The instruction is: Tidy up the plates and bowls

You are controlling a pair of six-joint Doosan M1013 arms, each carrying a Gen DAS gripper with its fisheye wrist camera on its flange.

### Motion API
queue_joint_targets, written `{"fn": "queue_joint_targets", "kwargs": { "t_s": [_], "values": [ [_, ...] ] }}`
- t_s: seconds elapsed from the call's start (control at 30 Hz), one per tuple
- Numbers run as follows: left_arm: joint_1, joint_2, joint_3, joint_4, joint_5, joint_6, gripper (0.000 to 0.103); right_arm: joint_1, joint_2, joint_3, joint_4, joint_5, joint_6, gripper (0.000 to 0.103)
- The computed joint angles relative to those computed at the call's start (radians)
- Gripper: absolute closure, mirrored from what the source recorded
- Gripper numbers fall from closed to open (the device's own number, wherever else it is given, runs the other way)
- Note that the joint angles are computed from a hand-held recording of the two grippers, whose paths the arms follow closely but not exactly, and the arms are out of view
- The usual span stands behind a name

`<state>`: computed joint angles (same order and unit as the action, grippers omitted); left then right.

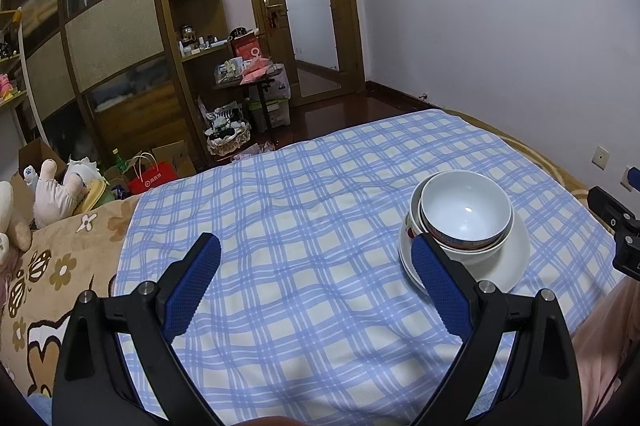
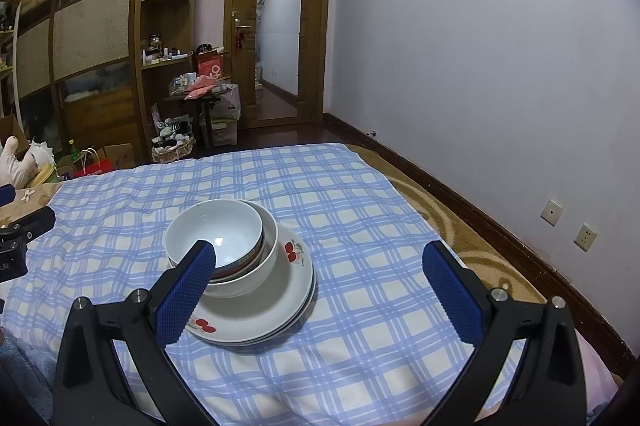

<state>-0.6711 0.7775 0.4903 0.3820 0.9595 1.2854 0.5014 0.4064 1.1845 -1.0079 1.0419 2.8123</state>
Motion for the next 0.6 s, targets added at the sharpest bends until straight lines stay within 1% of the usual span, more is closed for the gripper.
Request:
{"fn": "queue_joint_targets", "kwargs": {
  "t_s": [0.6],
  "values": [
    [0.000, 0.002, -0.008, -0.007, 0.006, 0.005, 0.008, 0.002, 0.003, -0.008, 0.004, 0.010, -0.006, 0.000]
  ]
}}
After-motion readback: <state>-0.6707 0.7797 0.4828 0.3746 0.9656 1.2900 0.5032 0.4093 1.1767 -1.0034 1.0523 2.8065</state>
